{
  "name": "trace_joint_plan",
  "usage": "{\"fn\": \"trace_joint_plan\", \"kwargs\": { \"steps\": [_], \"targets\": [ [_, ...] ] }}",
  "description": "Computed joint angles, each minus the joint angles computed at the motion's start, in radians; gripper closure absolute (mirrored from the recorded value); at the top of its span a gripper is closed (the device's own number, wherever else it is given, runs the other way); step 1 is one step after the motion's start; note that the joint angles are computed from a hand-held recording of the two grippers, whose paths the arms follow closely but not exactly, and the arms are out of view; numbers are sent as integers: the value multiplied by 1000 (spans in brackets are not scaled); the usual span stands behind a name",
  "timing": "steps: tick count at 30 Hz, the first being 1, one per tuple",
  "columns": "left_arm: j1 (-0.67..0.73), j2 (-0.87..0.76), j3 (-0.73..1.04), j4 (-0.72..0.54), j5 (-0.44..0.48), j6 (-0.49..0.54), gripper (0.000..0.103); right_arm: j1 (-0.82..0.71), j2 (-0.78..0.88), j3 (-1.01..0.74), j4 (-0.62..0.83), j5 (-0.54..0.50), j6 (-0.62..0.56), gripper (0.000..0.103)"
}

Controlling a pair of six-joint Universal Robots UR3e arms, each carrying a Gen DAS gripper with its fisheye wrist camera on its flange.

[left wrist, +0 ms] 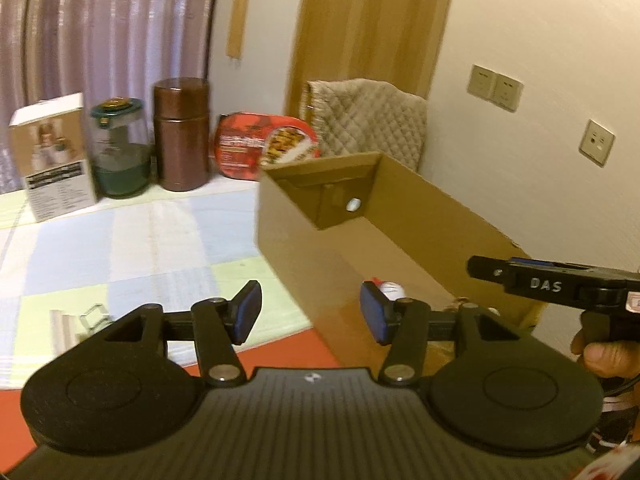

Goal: Organize rigid objects
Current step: 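Open the left tool to drop the Doraemon figure while the right tool releases the keychain, then move both tools back over the floss box and night light on the mat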

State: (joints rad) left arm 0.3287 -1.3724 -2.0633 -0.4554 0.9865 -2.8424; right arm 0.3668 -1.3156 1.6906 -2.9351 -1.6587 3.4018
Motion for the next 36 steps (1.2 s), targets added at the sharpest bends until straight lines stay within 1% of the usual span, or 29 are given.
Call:
{"fn": "trace_joint_plan", "kwargs": {
  "steps": [4, 8, 10, 12, 15, 19, 21, 24, 25, 27, 30, 35, 36],
  "targets": [
    [108, 71, -36, -49, -31, 44, 51, 49, 31, -46, -19, -21, -5, 41],
    [235, 152, -73, -129, -69, 108, 49, 107, 75, -114, -29, -43, -7, 41],
    [301, 193, -92, -169, -91, 147, 44, 138, 106, -161, -26, -49, -2, 40],
    [374, 242, -110, -220, -116, 192, 42, 167, 135, -205, -20, -50, 0, 40],
    [498, 312, -118, -329, -161, 261, 41, 211, 179, -276, -11, -47, -7, 40],
    [632, 371, -115, -440, -194, 349, 37, 271, 246, -383, 8, -42, -29, 38],
    [724, 422, -118, -537, -226, 417, 36, 299, 286, -444, 33, -36, -45, 37],
    [857, 493, -102, -717, -267, 537, 35, 331, 342, -530, 71, -17, -63, 35],
    [897, 513, -100, -755, -277, 576, 35, 339, 356, -550, 78, -12, -69, 34],
    [950, 540, -108, -778, -283, 621, 34, 354, 378, -576, 85, -4, -72, 32],
    [979, 533, -109, -792, -277, 653, 34, 364, 410, -616, 111, 18, -45, 29],
    [981, 518, -122, -783, -259, 682, 33, 357, 440, -655, 151, 82, 10, 21],
    [961, 505, -132, -742, -251, 657, 31, 358, 450, -669, 159, 91, 12, 20]
  ]
}}
